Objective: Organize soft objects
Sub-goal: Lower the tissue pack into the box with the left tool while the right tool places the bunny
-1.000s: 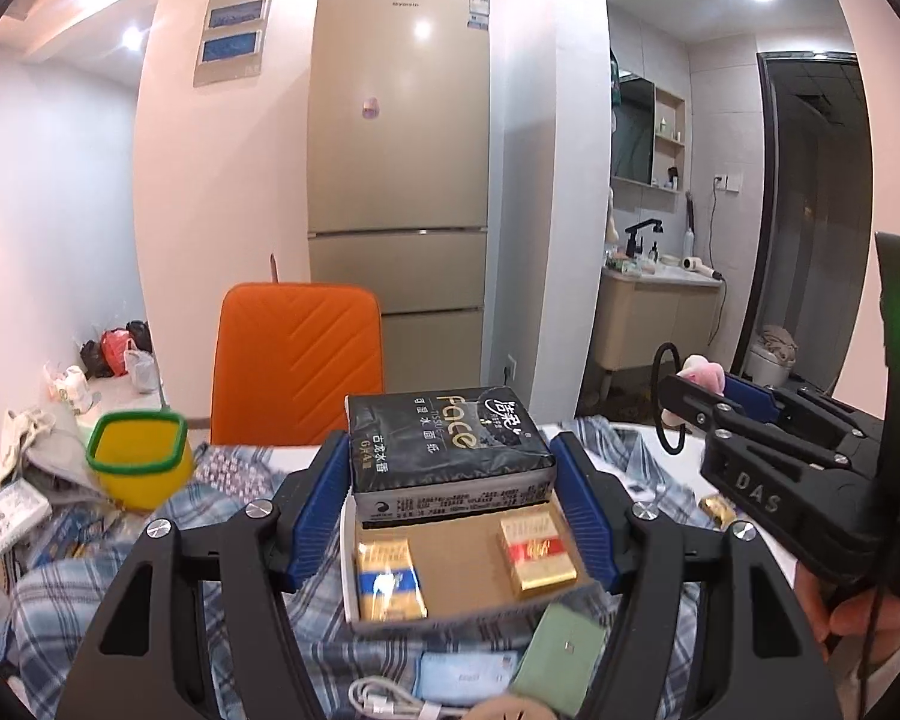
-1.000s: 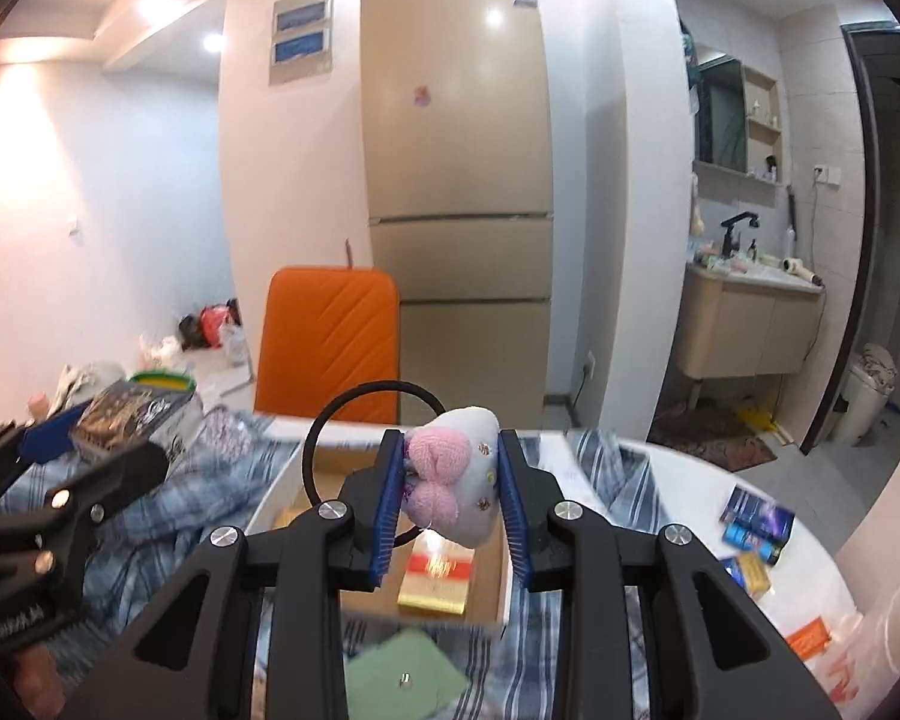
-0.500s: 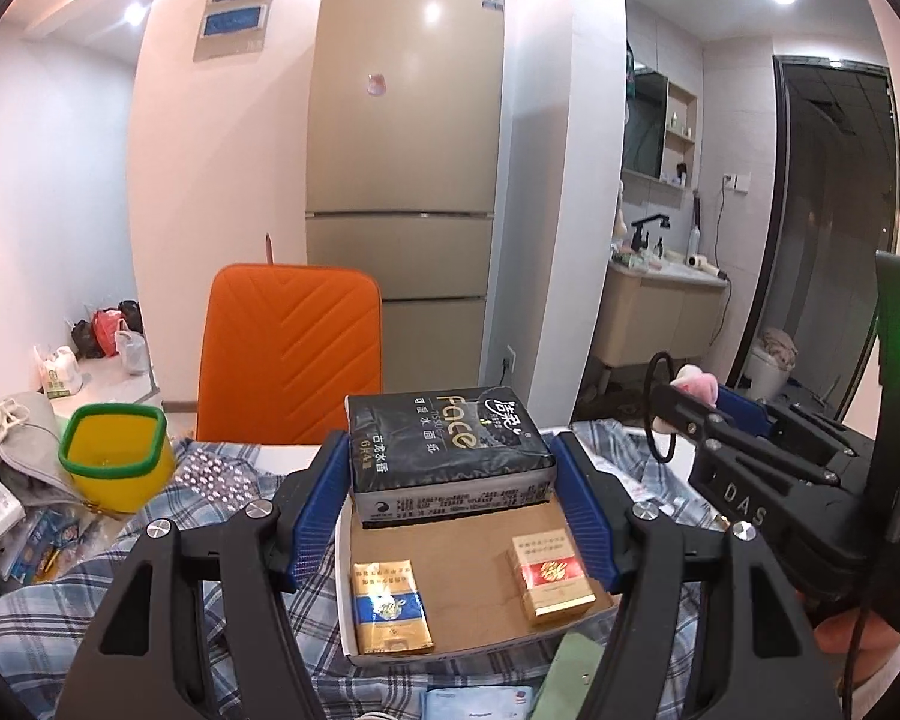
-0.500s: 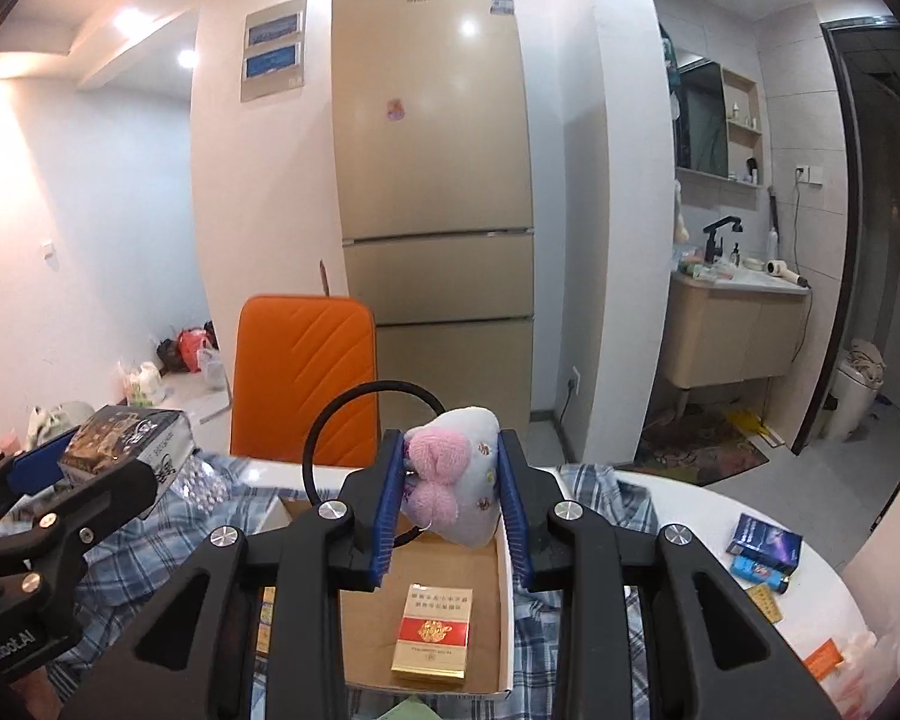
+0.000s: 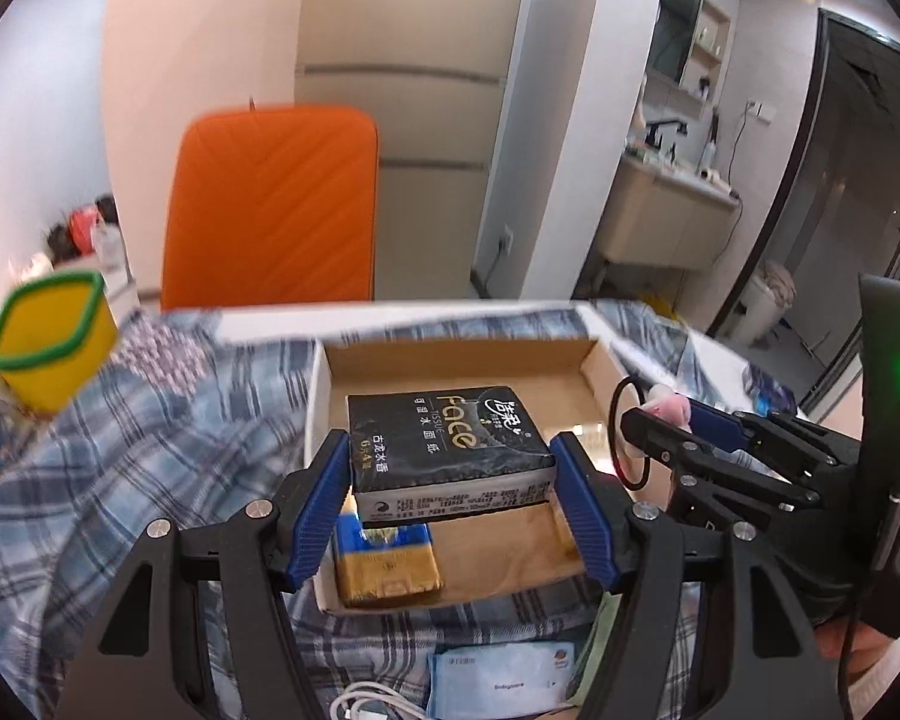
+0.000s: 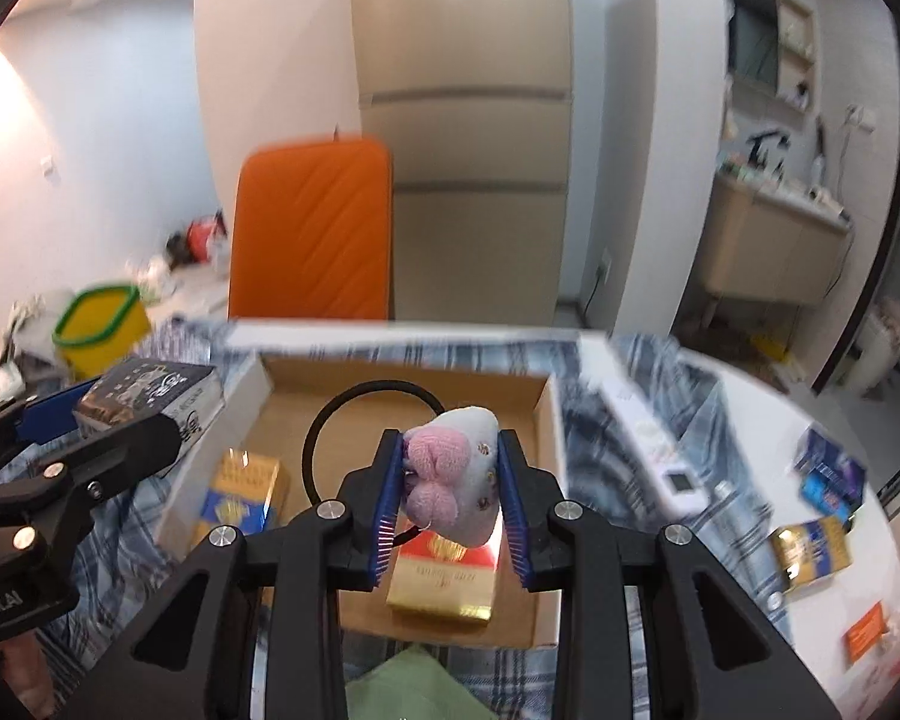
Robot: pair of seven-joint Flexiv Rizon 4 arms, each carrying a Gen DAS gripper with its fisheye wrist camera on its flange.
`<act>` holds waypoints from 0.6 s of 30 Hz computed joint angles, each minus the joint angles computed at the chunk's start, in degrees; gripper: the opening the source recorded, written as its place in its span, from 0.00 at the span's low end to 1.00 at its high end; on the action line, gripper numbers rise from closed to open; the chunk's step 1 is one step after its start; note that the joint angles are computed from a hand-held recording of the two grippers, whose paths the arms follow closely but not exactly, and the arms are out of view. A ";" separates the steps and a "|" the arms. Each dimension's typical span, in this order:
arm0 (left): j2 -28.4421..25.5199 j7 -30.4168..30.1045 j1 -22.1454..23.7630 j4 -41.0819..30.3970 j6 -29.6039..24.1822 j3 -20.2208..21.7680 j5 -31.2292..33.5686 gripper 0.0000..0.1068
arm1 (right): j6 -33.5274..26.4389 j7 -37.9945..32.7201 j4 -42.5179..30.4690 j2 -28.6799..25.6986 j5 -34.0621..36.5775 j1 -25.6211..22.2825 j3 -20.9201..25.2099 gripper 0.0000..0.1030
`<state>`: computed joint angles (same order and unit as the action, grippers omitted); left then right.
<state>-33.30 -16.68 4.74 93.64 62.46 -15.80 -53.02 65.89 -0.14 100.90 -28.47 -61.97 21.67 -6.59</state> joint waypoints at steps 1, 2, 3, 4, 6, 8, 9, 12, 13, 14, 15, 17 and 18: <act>-0.43 -0.88 -0.30 -0.27 -0.75 0.74 1.24 0.62 | 0.14 -2.10 -0.43 -0.72 2.19 -0.73 1.08 0.31; -0.85 -1.86 -0.67 -0.59 -1.13 1.41 2.54 0.62 | 0.58 -4.04 -0.84 -1.51 4.55 -1.39 1.93 0.31; -1.14 -2.62 -0.95 -0.81 -1.11 1.78 3.54 0.62 | 1.12 -4.47 -0.26 -1.60 5.43 -1.36 1.83 0.31; -1.36 -3.34 -1.13 -0.92 -1.11 2.06 4.47 0.62 | 0.72 -5.61 -0.55 -1.97 7.20 -1.25 2.20 0.31; -1.75 -4.69 -1.01 -1.30 -1.84 2.33 5.98 0.62 | 0.45 -7.79 -0.94 -2.58 10.09 -1.23 2.34 0.31; -2.37 -6.80 -0.99 -2.45 -3.82 2.90 8.01 0.62 | 0.05 -8.79 -0.62 -2.54 11.44 -0.64 1.76 0.31; -2.56 -7.66 -0.90 -2.72 -4.61 3.03 8.70 0.62 | 0.06 -9.02 -0.39 -2.62 11.80 -0.40 1.41 0.31; -2.92 -7.79 -0.84 -2.65 -3.53 2.77 9.92 0.62 | -0.35 -10.57 -0.61 -2.83 13.62 -0.09 1.32 0.31; -3.03 -7.85 -0.81 -2.67 -3.26 2.68 10.29 0.62 | -0.31 -10.96 -0.61 -2.95 13.97 0.02 1.18 0.31; -3.07 -8.07 -0.76 -2.62 -3.13 2.59 10.57 0.62 | -0.55 -11.42 -0.73 -3.11 14.35 0.19 1.11 0.31; -3.23 -8.33 -0.71 -2.75 -3.05 2.53 10.85 0.62 | -0.82 -11.91 -0.94 -3.21 14.81 0.31 1.11 0.31; -3.66 -8.56 -0.75 -2.88 -2.11 2.44 11.45 0.62 | -1.19 -12.70 -1.20 -3.50 15.62 0.52 1.10 0.31; -3.82 -8.68 -0.76 -2.91 -1.76 2.39 11.81 0.62 | -1.33 -13.20 -1.33 -3.66 16.05 0.55 1.17 0.31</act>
<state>-37.12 -25.36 3.98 90.73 60.70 -13.40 -41.21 64.56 -13.34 99.57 -32.13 -45.91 22.22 -5.42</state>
